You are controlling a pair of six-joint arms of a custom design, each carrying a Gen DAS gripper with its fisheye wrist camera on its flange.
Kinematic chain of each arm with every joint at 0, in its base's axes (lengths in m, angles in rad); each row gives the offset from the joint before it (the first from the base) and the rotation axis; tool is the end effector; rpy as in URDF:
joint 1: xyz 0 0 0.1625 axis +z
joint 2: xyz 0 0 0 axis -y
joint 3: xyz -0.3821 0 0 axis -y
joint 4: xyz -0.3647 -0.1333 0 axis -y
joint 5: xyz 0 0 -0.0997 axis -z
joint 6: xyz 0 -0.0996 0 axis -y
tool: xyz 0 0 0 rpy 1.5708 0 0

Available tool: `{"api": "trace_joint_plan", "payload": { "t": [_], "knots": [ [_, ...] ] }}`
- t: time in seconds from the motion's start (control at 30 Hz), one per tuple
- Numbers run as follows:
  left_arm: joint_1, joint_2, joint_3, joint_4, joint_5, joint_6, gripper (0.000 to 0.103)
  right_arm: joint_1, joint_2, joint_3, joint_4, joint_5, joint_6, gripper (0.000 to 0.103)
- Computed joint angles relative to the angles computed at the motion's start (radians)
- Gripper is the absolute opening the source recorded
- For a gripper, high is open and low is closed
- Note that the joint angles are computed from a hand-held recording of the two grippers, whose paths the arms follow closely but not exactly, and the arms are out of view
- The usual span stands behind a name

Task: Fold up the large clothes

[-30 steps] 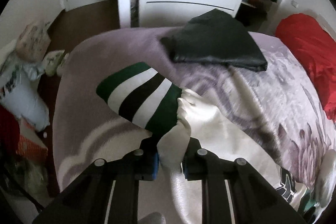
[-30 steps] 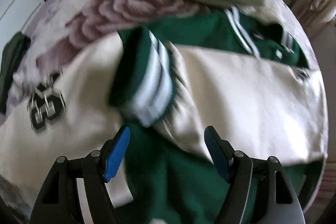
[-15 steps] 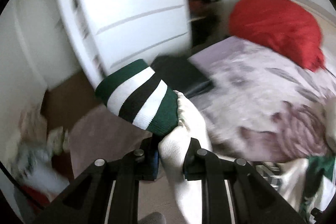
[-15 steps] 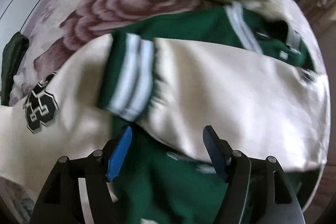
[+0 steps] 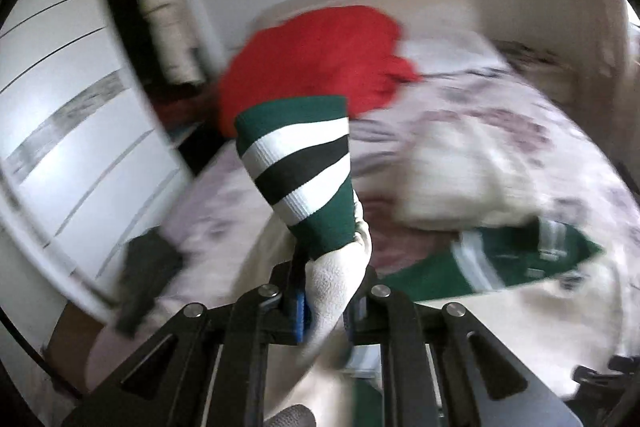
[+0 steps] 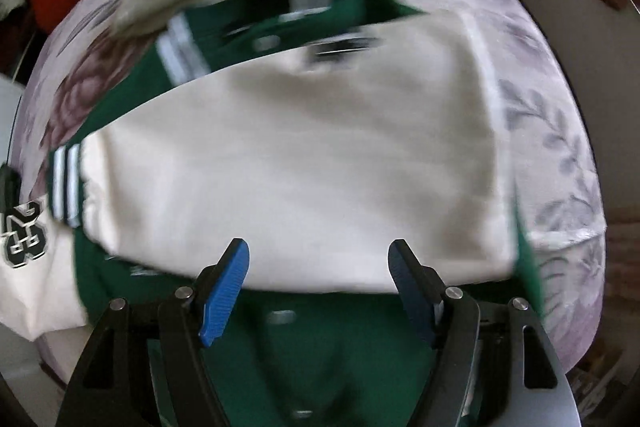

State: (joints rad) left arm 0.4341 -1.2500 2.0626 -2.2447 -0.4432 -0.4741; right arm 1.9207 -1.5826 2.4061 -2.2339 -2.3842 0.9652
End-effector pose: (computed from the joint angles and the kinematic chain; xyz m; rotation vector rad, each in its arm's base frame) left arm -0.3271 -0.3978 0.2042 0.7782 1.9760 -0.8652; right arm 0.1707 -0.2899 0.1936 -0.6377 -2.2771 0.4718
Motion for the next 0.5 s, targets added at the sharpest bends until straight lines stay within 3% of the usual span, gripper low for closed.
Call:
{"api": "trace_joint_plan", "payload": {
  "t": [0.13,0.27,0.33,0.47,0.5],
  "knots": [
    [-0.068,0.216,-0.038,-0.158,-0.156,0.060,0.010,-0.093,-0.260,0.097,0.105,-0.016,-0.052,0.074],
    [-0.100,0.426,-0.139,-0.207,-0.289,0.069,0.010,-0.231,-0.571,0.169,0.261,-0.021,-0.157,0.074],
    [-0.114,0.518,-0.200,-0.165,-0.340,0.040,0.013,-0.317,-0.730,0.193,0.320,-0.004,-0.258,0.074],
    [-0.114,0.562,-0.253,-0.031,-0.421,-0.048,0.018,-0.481,-0.937,0.200,0.358,0.074,-0.470,0.074],
    [-0.116,0.557,-0.253,-0.012,-0.438,-0.076,0.031,-0.512,-0.967,0.190,0.363,0.098,-0.512,0.074]
  ]
}}
